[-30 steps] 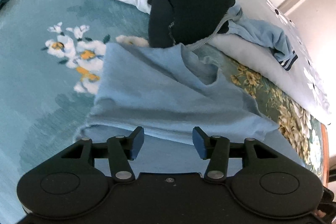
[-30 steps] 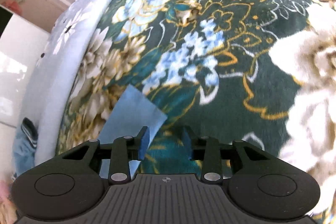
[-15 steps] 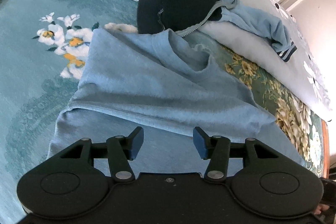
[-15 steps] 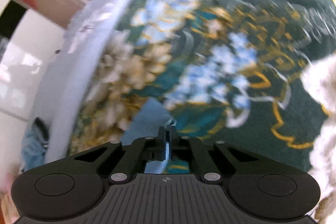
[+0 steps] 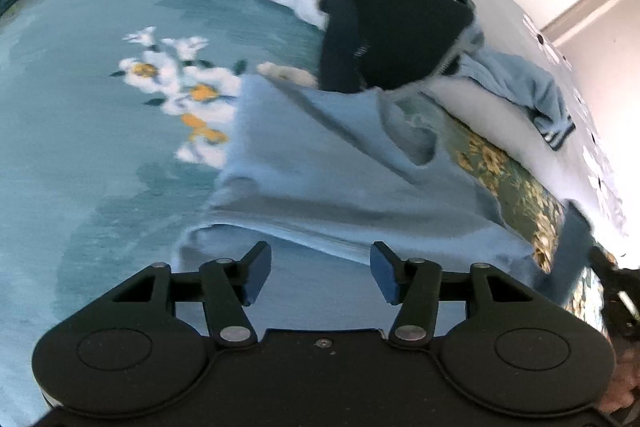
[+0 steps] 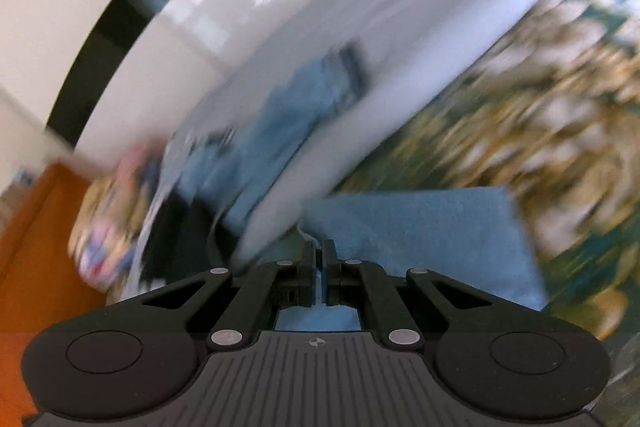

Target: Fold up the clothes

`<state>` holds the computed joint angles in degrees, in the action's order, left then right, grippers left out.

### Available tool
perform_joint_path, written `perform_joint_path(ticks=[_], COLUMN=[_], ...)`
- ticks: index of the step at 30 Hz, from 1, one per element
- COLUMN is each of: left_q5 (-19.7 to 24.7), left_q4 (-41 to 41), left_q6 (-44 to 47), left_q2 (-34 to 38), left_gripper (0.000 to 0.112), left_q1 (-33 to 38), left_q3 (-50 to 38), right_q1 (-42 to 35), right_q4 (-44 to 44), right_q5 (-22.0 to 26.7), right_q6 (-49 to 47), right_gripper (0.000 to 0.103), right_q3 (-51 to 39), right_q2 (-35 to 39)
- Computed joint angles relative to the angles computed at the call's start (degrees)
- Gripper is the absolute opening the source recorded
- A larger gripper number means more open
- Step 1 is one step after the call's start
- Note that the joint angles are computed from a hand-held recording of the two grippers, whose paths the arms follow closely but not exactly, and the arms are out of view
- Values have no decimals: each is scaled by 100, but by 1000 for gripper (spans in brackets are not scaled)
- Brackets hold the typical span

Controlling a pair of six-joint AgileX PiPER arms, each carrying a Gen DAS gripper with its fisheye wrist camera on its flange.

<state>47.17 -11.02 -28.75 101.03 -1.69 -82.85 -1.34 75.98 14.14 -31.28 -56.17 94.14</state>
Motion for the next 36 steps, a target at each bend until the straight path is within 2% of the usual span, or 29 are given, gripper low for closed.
perform_joint_path(ticks=[2, 7, 11, 14, 17, 22, 26, 28, 30, 31, 33, 36], left_q5=[-6, 87, 268, 471, 655, 929, 902, 846, 793, 772, 667, 436], left_q4=[-178, -924, -1791, -2413, -2757, -3117, -3395, -3402, -3287, -3223, -3114, -2877], left_q6=[150, 995, 1818, 2222, 2401, 2283, 2255, 2196, 2147, 2108, 2037, 1927], left_q2=[-106, -41, 321, 777, 1240, 1905, 2093, 2154, 2202, 2207, 2181, 2090], left_gripper=[54, 55, 55, 58, 59, 59, 58, 54, 29, 25, 5, 0], left_q1=[219, 600, 755, 704, 546, 258, 135, 71, -6, -29, -81, -168], left_q3=[117, 10, -383, -842, -1334, -1979, -2112, -2153, -2218, -2233, -2202, -2106], right_q1=[485, 1465, 1817, 1899, 1910, 1851, 1770, 1724, 1698, 1681, 1646, 1573], right_q4=[-89, -1328, -2827, -3373, -3539, -3133, -2362, -1944, -1785, -1761, -1716, -1713], right_q5=[-45, -174, -211, -243, -225, -206, -148, -102, -73, -49, -2, 96], right_q6=[256, 1876, 3494, 4040, 4157, 3581, 2838, 2413, 2206, 2155, 2056, 1928], right_gripper=[2, 2, 2, 2, 2, 2, 2, 2, 2, 3, 3, 6], right_q3=[-180, -612, -786, -758, -701, -547, -423, -362, -326, -314, -290, -263], right_q2=[280, 871, 1071, 1034, 988, 886, 865, 857, 850, 844, 832, 780])
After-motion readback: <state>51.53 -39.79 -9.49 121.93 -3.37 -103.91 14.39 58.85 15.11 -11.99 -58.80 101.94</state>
